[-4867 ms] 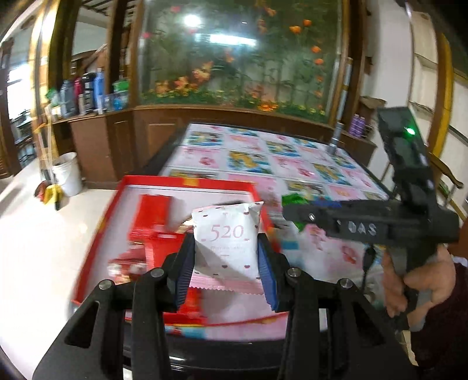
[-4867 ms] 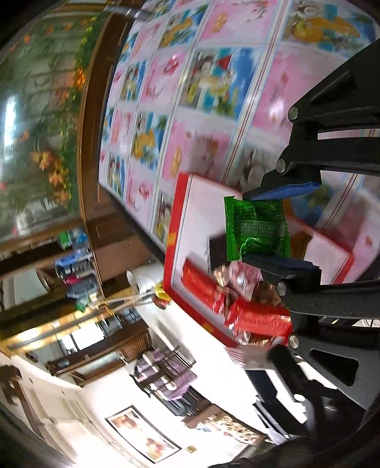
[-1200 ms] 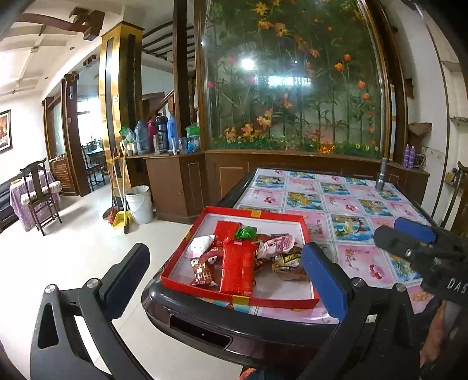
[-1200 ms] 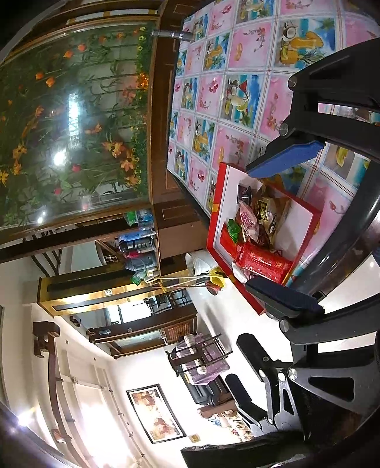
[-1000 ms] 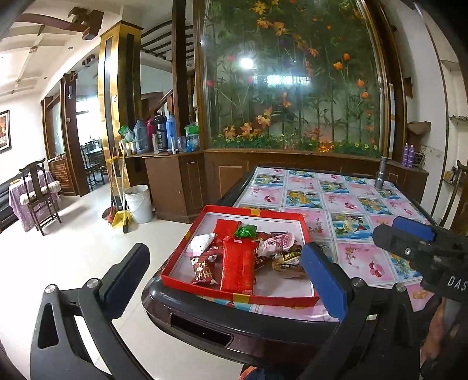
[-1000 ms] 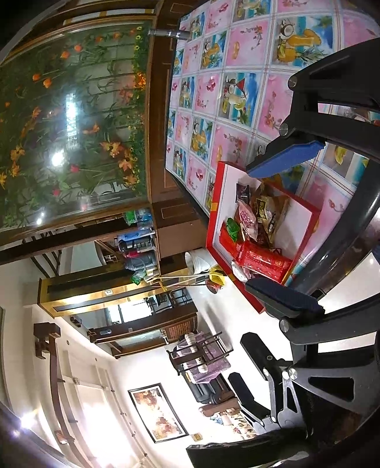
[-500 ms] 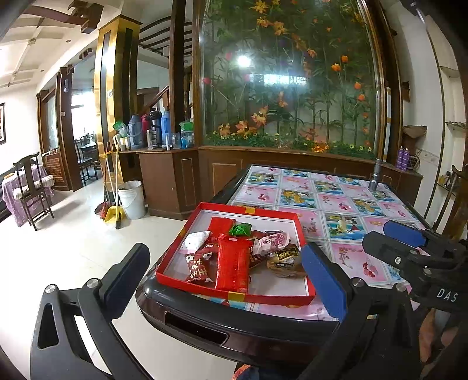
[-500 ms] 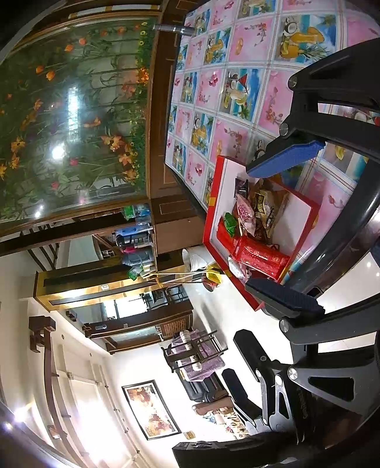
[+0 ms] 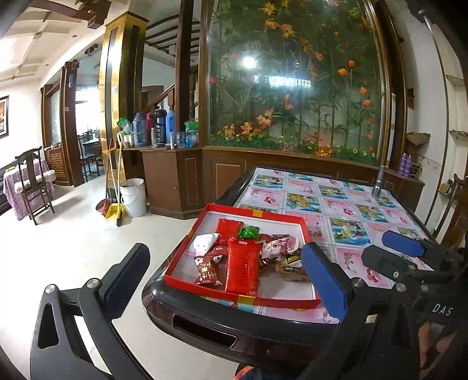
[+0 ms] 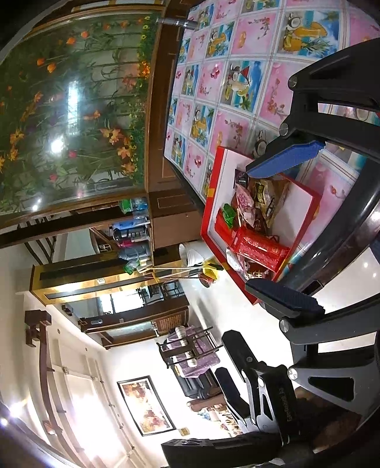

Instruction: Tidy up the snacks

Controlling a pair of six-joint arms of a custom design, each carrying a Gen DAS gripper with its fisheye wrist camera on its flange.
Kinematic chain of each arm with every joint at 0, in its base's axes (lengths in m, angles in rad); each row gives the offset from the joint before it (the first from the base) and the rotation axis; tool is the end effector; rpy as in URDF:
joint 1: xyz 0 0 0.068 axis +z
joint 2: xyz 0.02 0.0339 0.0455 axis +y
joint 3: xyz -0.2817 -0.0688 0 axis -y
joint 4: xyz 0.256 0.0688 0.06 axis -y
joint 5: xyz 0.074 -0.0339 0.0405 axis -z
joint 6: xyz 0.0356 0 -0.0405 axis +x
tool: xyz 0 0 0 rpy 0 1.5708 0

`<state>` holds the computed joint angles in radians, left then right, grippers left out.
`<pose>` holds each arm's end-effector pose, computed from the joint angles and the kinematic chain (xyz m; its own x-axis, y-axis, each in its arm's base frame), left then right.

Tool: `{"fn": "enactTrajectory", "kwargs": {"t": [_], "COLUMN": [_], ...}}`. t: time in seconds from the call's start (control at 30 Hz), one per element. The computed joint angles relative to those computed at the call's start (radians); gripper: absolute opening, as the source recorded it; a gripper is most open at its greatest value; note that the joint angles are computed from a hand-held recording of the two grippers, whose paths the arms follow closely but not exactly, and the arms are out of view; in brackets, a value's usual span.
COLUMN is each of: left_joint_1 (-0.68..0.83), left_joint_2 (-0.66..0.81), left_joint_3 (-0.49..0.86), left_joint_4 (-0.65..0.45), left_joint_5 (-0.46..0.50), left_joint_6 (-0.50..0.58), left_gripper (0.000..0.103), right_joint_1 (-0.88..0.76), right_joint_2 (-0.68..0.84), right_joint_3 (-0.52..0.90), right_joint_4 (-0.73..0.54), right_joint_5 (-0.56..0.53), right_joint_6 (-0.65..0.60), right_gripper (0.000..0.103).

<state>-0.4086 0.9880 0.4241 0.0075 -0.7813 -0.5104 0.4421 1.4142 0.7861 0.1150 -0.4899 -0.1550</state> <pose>0.1914 -0.0555 0.2102 -0.2926 -0.2513 -0.9226 -0.4694 0.8783 -0.0903 0.2733 0.1479 0.2381 -0.3229 -0.3036 -0.8964 -0.8076 0.5823 0.0937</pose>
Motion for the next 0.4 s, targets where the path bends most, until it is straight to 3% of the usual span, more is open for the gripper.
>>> {"fn": "enactTrajectory", "kwargs": {"t": [0.2, 0.4], "left_joint_1": [0.013, -0.024], "left_joint_2": [-0.014, -0.033], "left_joint_3": [-0.011, -0.013], "left_joint_4": [0.028, 0.06], "left_joint_5": [0.028, -0.015], "left_joint_6": [0.012, 0.036], "left_gripper": [0.103, 0.103], "right_joint_1": [0.026, 0.017], "right_joint_2": [0.012, 0.019], "right_joint_3": [-0.009, -0.006], "right_joint_4": [0.008, 0.013], "right_joint_5": [0.019, 0.002], "right_joint_6": [-0.011, 0.003], "right_gripper": [0.073, 0.073]}}
